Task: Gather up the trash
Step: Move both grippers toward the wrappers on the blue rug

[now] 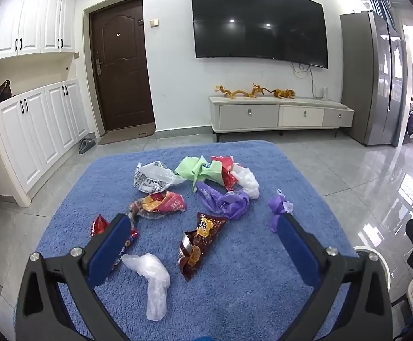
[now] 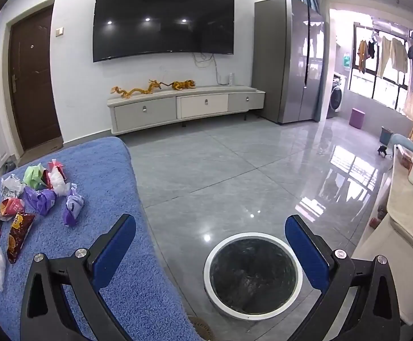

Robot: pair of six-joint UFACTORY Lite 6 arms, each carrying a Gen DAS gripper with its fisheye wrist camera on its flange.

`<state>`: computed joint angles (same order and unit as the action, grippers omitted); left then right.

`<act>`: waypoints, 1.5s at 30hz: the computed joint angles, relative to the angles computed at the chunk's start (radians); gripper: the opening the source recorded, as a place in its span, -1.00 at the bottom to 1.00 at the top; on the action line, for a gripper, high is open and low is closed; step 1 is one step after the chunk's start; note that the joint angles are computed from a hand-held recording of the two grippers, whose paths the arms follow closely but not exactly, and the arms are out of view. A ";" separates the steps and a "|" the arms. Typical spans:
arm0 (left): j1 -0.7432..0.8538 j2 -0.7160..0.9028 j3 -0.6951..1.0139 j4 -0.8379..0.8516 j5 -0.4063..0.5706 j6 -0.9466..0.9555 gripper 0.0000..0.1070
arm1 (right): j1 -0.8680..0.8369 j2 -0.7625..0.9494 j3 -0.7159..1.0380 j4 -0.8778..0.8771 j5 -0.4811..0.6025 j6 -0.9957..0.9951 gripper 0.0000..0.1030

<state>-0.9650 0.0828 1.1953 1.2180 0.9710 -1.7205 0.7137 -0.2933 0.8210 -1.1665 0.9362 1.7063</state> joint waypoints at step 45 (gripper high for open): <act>0.319 -0.383 -0.350 -0.038 -0.325 0.123 0.93 | 0.076 0.093 0.195 0.071 0.051 -0.160 0.99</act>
